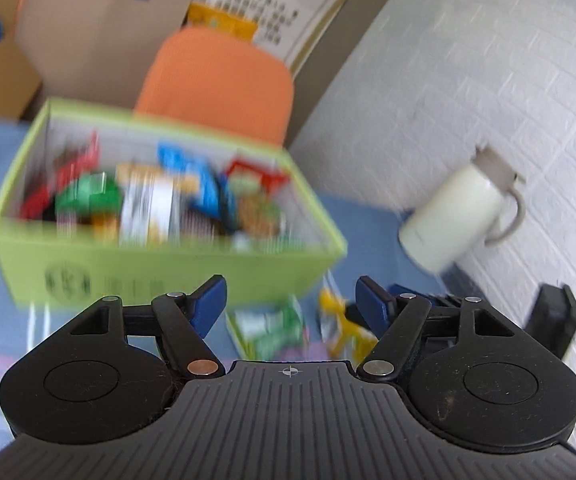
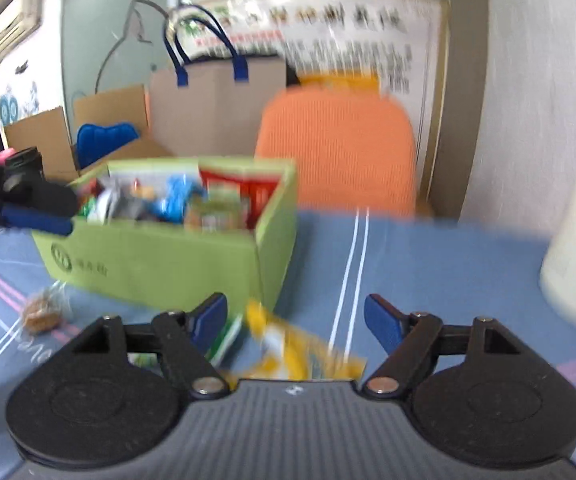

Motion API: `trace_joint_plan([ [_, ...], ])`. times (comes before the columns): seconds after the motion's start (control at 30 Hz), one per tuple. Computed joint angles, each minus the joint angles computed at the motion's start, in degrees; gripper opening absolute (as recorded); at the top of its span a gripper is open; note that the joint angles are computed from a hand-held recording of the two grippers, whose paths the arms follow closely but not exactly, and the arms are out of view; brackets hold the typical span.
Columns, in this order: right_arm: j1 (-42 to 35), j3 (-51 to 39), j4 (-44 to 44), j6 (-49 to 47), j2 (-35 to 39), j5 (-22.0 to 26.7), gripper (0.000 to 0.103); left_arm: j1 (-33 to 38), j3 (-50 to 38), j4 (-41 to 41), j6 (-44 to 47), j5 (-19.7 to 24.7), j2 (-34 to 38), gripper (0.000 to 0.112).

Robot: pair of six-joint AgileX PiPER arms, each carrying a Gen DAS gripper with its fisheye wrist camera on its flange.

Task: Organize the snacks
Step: 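Move the left gripper to the yellow chip bag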

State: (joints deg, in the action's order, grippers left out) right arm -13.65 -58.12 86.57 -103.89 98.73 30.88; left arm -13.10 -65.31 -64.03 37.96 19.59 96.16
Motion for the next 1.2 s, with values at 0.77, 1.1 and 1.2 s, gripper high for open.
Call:
trace_joint_plan([
  [0.77,5.13,25.02,9.10,-11.13,-16.76,4.37,0.082,2.08,23.98,-15.28,7.37,1.55,-13.20,0.059],
  [1.1,-6.00,33.95,8.38,-6.35,-26.70,8.47,0.085,-0.59,20.72,-18.03,7.48,3.01,-11.38,0.066],
  [1.2,-7.20,33.74,8.73,-6.57,-24.11,10.14,0.085,-2.98,16.37,-15.65,4.67,3.68,-7.75,0.067],
])
